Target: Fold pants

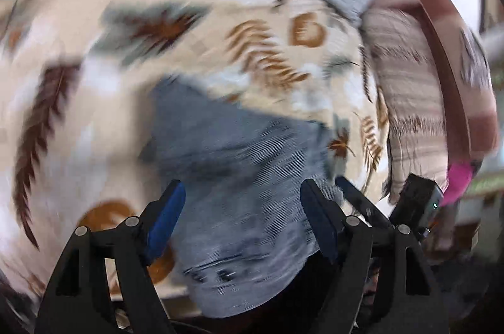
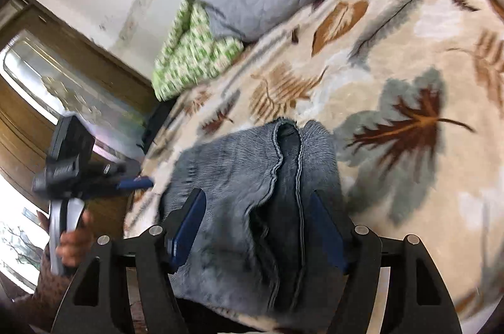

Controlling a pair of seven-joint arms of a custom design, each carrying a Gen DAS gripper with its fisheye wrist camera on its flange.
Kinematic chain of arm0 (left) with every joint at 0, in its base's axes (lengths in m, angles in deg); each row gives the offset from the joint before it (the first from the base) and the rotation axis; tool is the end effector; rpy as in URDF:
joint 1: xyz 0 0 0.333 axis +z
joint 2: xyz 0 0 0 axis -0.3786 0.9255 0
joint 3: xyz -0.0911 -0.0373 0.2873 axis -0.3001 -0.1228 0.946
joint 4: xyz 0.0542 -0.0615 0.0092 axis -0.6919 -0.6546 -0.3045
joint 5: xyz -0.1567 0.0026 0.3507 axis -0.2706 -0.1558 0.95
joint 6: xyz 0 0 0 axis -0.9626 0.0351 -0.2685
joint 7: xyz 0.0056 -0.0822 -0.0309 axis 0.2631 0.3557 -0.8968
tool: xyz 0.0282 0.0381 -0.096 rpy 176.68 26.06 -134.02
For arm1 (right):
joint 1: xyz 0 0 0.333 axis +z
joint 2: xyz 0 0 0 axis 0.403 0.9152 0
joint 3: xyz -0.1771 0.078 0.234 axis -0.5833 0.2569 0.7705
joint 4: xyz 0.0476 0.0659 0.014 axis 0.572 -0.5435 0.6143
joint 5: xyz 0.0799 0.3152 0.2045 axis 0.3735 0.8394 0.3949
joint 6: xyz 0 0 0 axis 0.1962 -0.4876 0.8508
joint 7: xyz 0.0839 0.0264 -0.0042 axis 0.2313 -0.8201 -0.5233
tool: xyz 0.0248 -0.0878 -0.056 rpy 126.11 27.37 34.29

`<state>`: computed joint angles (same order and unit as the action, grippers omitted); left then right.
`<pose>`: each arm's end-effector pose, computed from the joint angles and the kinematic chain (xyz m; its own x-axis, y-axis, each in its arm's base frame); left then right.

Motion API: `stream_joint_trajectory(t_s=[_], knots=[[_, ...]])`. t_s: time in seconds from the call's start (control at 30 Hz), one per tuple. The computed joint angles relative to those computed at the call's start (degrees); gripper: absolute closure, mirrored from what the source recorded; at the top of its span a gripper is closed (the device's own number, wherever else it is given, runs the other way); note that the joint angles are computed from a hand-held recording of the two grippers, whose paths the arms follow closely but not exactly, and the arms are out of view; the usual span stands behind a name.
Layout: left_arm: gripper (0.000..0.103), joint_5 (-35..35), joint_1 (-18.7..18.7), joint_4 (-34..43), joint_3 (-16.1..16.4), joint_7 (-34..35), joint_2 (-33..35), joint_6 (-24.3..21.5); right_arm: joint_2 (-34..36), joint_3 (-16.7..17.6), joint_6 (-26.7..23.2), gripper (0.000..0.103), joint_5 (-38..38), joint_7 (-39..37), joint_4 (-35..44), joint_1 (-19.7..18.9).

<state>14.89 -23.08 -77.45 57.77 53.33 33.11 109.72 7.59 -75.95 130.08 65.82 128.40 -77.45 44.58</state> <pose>0.6067 -0.1687 0.5777 -0.2808 -0.8117 0.5122 -0.9590 0.2583 -0.1164 0.4011 0.0995 0.5133 -0.1434 -0.7423 -0.6546 -0.7255 0.5287 -0.4405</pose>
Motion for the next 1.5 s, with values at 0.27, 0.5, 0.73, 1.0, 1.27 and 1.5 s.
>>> stream_joint_trajectory(t_s=[0.27,0.5,0.73,1.0,1.27,1.5], knots=[[0.028,-2.0,-1.1,-9.7,-0.1,-0.4,-4.2,4.0,8.0,0.3,-7.0,0.086,-0.4,-6.9,7.6,0.5],[0.028,3.2,-5.6,-18.2,-0.1,2.0,-10.4,14.3,2.0,1.0,-8.9,0.089,-4.2,-5.5,4.0,-4.2],[0.028,10.4,-8.6,-21.2,-0.1,0.1,-11.8,19.4,3.8,-0.9,-5.3,0.084,0.9,-6.7,1.0,-2.1],[0.028,10.5,-8.9,-22.0,0.4,-0.6,-12.6,20.0,3.8,0.3,-7.1,0.077,-0.1,-4.8,1.9,-3.7],[0.028,9.4,-8.5,-20.7,1.0,-0.5,-12.5,17.7,3.9,1.8,-11.8,0.064,-5.2,-0.1,4.2,-6.3],[0.028,3.9,-5.9,-14.6,1.9,-2.4,-8.3,12.5,4.3,-2.1,-8.1,0.043,2.2,-2.5,5.0,-4.0]])
